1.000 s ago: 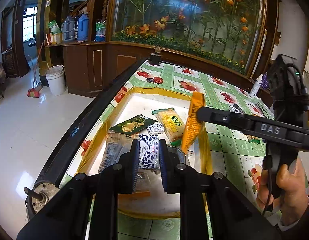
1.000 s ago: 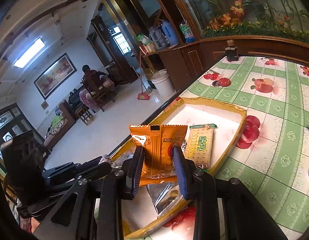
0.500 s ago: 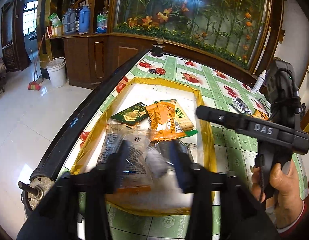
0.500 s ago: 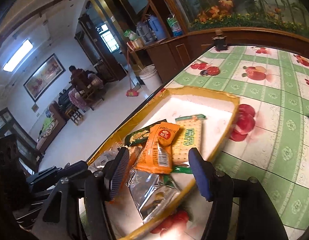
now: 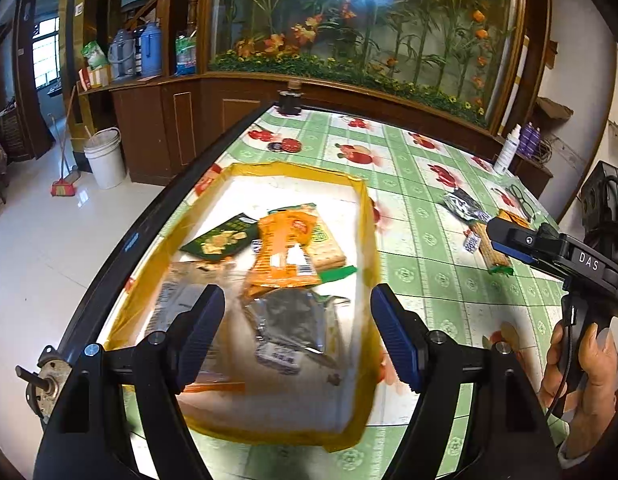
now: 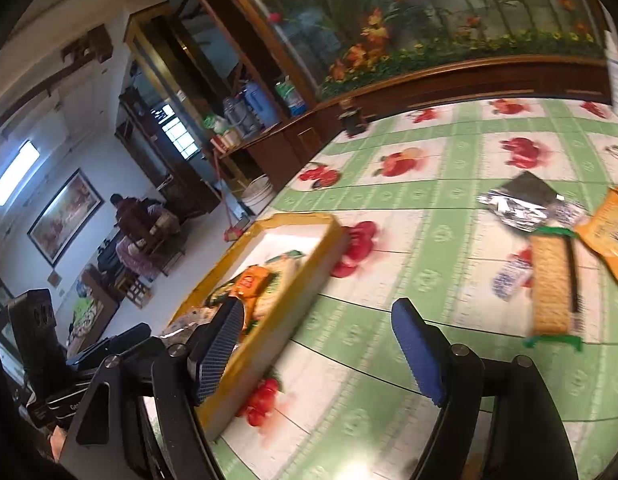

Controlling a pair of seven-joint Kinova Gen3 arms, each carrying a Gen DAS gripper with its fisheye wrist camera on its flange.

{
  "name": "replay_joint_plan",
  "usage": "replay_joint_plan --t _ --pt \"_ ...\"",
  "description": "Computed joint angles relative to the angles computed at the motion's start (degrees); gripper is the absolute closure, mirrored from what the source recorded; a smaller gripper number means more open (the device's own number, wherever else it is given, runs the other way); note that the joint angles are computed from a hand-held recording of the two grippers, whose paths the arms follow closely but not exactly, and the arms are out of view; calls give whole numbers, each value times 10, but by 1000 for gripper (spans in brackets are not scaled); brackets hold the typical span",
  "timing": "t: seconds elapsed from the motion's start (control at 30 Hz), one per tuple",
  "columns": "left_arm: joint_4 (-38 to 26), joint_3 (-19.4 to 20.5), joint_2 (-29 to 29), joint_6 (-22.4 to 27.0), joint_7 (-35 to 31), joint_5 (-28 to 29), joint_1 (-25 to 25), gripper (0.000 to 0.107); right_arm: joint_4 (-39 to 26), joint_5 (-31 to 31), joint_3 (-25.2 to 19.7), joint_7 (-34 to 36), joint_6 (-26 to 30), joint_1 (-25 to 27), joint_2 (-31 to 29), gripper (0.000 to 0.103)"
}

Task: Organize snacks
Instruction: 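Withdraw both tools from the tray toward the remaining snacks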

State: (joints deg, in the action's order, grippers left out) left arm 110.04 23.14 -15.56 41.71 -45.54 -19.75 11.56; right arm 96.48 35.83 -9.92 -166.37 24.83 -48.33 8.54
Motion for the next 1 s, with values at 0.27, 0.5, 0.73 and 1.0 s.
replay_joint_plan --t 0.27,0.5,0.73,1.0 --pt "-44 35 64 7 24 -34 45 32 103 58 -20 -115 31 34 -80 24" --pt "-93 34 131 28 29 -65 115 32 147 67 -67 -146 64 87 -119 24" --pt "-125 0 169 36 16 -71 173 32 148 69 -105 -134 100 123 -120 24" --pt "-154 -54 211 40 -1 -71 225 32 107 66 -92 -78 131 111 -78 24"
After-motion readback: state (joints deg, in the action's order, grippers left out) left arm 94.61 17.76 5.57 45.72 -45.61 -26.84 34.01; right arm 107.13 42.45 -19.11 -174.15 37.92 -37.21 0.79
